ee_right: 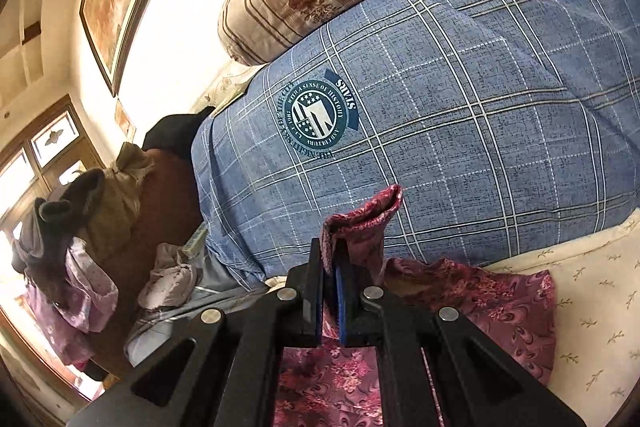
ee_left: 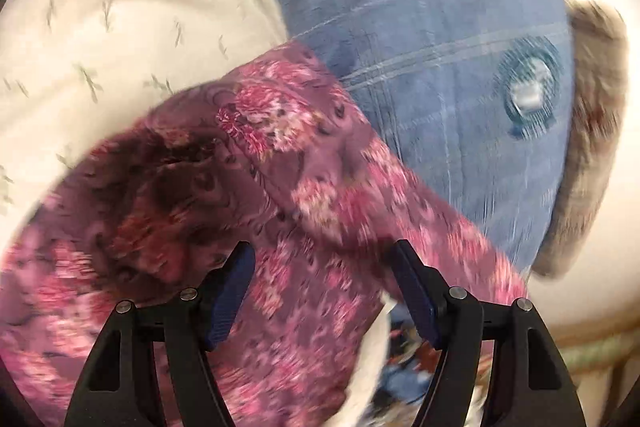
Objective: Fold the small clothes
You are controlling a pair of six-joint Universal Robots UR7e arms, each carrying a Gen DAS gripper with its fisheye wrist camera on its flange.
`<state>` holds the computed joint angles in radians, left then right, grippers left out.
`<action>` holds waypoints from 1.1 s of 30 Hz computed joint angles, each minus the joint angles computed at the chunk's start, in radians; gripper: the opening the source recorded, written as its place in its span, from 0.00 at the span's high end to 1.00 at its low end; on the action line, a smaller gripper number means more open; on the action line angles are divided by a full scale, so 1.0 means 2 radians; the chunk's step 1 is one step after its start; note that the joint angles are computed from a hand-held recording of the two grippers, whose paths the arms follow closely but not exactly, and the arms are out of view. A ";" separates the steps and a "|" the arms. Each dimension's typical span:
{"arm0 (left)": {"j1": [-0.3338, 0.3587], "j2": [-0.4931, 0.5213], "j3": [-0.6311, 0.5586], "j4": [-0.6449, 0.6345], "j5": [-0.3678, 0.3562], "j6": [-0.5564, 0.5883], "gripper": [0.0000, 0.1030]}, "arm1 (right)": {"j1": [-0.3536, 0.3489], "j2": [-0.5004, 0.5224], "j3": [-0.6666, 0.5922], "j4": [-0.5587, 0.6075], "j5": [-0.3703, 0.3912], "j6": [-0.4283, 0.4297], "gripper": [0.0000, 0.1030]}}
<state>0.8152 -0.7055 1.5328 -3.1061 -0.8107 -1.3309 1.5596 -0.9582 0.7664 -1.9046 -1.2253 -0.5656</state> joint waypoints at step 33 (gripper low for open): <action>-0.011 -0.060 0.035 0.243 0.051 -0.015 0.41 | -0.089 0.014 0.019 0.067 -0.126 0.100 0.66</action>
